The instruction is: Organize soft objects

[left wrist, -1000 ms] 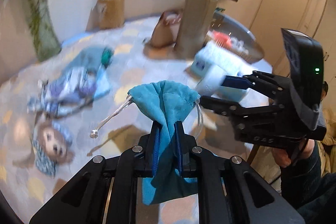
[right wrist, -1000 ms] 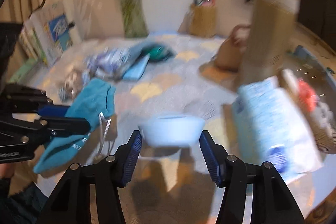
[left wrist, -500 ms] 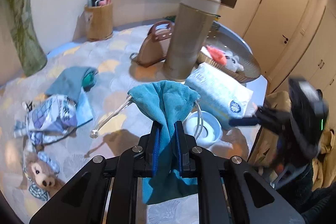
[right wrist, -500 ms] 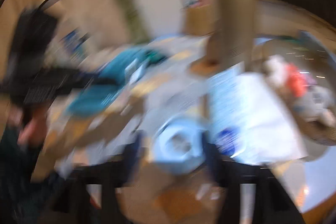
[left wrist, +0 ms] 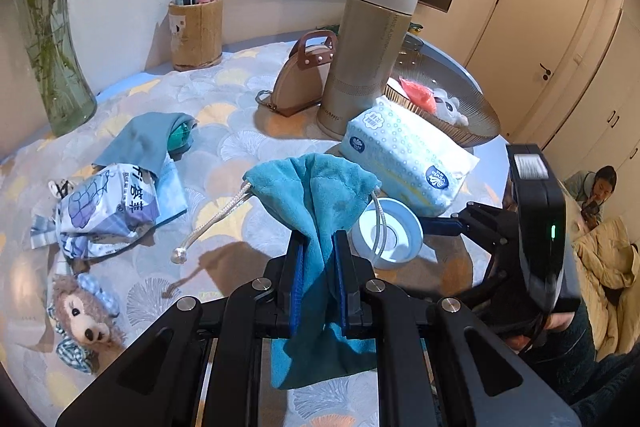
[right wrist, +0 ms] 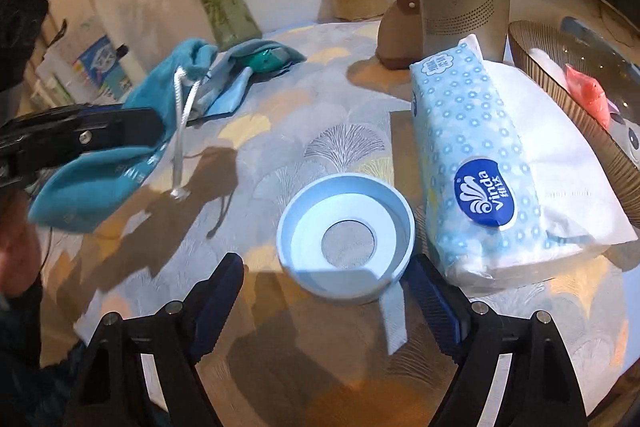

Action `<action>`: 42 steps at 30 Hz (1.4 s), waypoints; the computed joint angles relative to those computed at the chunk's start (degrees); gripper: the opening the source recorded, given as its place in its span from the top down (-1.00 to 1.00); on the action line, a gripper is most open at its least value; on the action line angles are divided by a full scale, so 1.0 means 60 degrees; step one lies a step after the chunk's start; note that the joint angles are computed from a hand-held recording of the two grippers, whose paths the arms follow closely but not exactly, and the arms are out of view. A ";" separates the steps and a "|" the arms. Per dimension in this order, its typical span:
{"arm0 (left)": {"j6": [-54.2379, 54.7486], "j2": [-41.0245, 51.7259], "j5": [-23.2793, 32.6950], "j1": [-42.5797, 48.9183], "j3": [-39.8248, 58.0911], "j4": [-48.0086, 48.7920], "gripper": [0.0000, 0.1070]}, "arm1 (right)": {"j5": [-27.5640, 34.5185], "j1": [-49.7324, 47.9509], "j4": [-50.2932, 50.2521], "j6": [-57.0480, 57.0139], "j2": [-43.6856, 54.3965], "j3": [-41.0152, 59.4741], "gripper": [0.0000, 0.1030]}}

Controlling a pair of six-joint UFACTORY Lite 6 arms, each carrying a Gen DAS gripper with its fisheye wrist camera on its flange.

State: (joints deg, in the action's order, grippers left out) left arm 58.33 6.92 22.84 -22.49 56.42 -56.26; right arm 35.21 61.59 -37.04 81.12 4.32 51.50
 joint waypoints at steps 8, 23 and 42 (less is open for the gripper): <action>0.0302 0.0003 0.0076 0.0122 -0.0101 -0.0297 0.79 | -0.0537 0.0057 0.0834 -0.1354 -0.0423 -0.0193 -0.62; 0.0495 -0.0365 0.0002 0.0339 -0.0464 -0.0415 0.79 | 0.1500 0.0413 -0.1482 0.1477 0.2353 0.2172 -0.29; 0.0442 -0.0389 0.0155 0.0660 -0.0508 -0.0310 0.79 | 0.0573 0.0032 -0.1171 0.0874 -0.0157 -0.0162 -0.26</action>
